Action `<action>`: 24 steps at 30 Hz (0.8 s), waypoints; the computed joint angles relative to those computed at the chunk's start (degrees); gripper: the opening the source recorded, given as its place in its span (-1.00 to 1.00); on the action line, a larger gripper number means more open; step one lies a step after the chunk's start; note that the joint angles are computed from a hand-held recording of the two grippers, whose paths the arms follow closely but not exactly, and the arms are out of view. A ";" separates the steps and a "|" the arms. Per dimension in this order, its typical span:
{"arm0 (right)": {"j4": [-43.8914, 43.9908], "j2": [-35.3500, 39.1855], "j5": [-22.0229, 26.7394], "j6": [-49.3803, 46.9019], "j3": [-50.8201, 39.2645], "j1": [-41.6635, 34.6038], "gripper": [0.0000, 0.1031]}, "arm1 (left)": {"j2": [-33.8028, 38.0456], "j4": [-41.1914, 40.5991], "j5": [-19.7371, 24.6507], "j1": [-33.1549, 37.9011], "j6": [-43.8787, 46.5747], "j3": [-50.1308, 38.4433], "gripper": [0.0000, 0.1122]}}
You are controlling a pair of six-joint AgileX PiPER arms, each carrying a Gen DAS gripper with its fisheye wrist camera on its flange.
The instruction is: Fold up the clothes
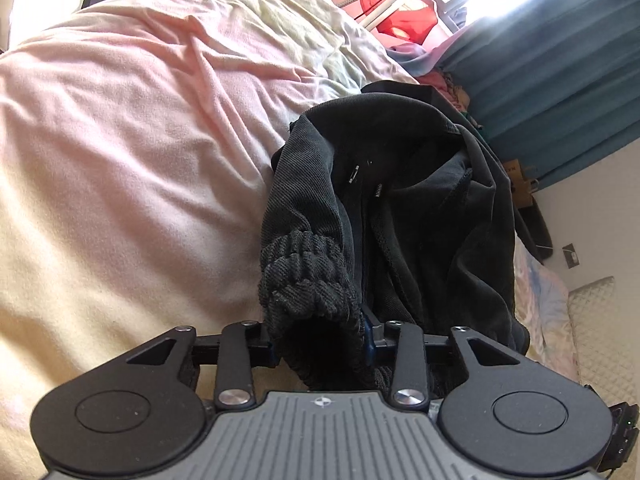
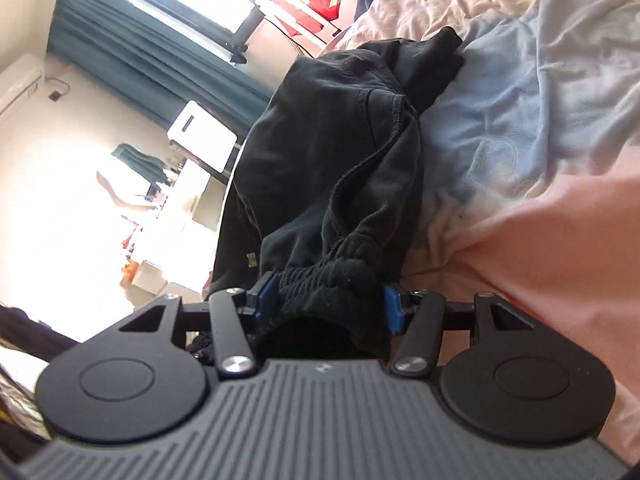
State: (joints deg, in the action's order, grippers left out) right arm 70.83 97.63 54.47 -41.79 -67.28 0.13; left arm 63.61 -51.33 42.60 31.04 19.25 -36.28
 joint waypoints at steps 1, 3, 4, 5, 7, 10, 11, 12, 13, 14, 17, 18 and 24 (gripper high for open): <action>-3.32 1.06 -1.23 4.12 -1.23 0.83 0.11 | -0.34 0.98 -1.14 -0.80 -1.16 0.01 -0.52; -9.10 3.13 -3.37 11.33 -3.02 1.96 0.09 | -0.96 3.09 -3.24 -2.57 -3.82 -0.02 -0.59; -9.14 3.95 -3.72 12.17 -2.99 2.00 -0.05 | -1.48 3.84 -4.29 -3.42 -5.07 0.06 -0.60; -9.06 4.77 -4.01 12.90 -2.96 2.01 -0.29 | -2.41 4.72 -5.51 -4.25 -6.11 0.13 -0.61; -7.15 3.22 -5.97 11.31 -0.82 2.56 -0.51 | -4.20 6.89 -8.02 -6.05 -8.55 0.22 -0.65; 1.04 -0.66 -3.92 4.31 4.14 1.84 -0.57 | -6.58 12.59 -10.64 -6.60 -13.45 -1.66 -0.69; 3.83 -1.80 -1.88 2.43 5.77 1.43 -0.57 | -6.90 14.64 -11.11 -6.26 -14.82 -2.88 -0.69; 5.04 -2.37 -0.46 2.32 6.35 1.87 -0.57 | -5.58 16.13 -10.42 -4.92 -14.71 -5.65 -0.70; 6.14 -3.01 0.10 2.36 7.03 2.77 -0.57 | -4.20 17.58 -9.79 -3.68 -14.62 -8.46 -0.71; 7.74 -3.36 0.22 2.20 7.27 4.63 -0.57 | -2.78 19.01 -9.22 -2.54 -14.55 -11.31 -0.71; 13.95 -1.83 -0.42 2.26 6.96 11.66 -0.57 | 2.96 23.84 -7.23 0.70 -13.28 -21.86 -0.72; 16.44 -0.59 -0.84 2.08 6.21 14.56 -0.57 | 5.67 25.53 -6.27 1.90 -12.21 -26.50 -0.72; 24.76 15.73 -4.19 4.03 -14.66 33.16 -0.57 | 28.14 35.96 -0.84 7.98 -16.21 -59.72 -0.72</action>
State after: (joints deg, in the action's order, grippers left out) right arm 95.59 113.36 50.28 -37.76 -81.94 33.29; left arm 91.74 -15.37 41.76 39.02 3.04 -96.01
